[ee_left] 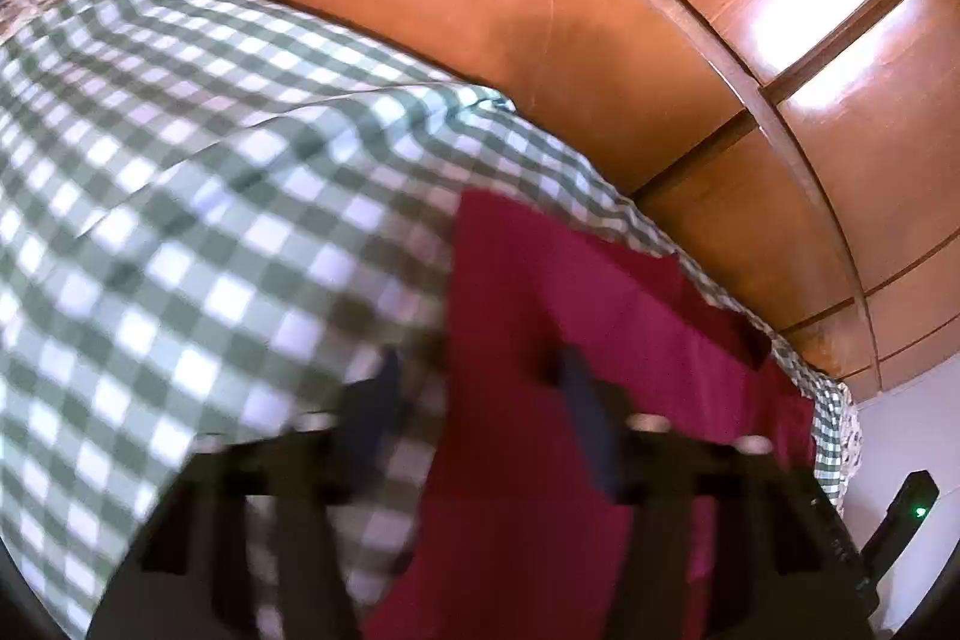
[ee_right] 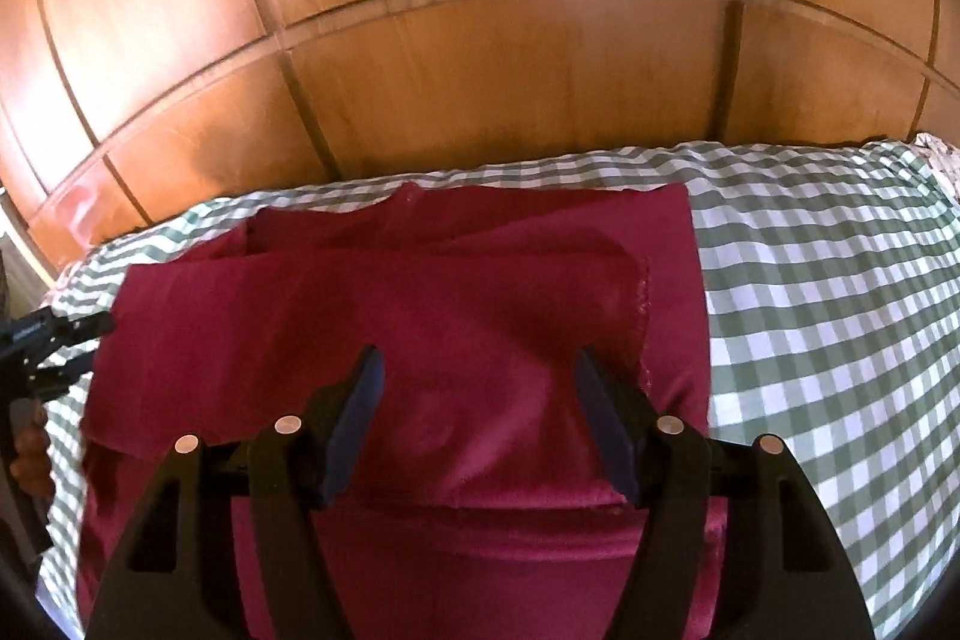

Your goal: Fold small clothes

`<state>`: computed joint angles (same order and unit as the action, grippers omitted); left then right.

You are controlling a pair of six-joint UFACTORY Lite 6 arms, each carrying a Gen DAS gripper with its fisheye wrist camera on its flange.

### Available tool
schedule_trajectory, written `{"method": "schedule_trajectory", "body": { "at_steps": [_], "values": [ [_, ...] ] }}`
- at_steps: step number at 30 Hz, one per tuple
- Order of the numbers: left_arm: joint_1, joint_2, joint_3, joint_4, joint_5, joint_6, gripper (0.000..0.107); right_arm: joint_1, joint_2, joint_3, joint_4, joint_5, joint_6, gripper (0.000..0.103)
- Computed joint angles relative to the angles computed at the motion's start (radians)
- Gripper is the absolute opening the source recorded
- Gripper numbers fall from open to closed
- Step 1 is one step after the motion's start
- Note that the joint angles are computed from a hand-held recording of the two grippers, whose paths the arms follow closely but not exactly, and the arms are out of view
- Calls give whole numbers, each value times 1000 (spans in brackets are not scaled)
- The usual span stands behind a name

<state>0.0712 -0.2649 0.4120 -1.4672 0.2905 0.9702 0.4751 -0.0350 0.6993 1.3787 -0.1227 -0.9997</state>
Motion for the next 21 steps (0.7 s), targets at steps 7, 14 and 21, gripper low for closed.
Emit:
{"method": "schedule_trajectory", "body": {
  "at_steps": [7, 14, 21],
  "values": [
    [-305, 11, 3, -119, -450, 84, 9, 81, 112, 30, -258, -62, 260, 73],
    [-543, -59, -26, -343, -781, 158, 36, 177, 212, 79, -99, -206, 105, 87],
    [-845, 39, -8, -318, -861, 76, 44, 165, 205, 52, -230, -203, 241, 88]
  ]
}}
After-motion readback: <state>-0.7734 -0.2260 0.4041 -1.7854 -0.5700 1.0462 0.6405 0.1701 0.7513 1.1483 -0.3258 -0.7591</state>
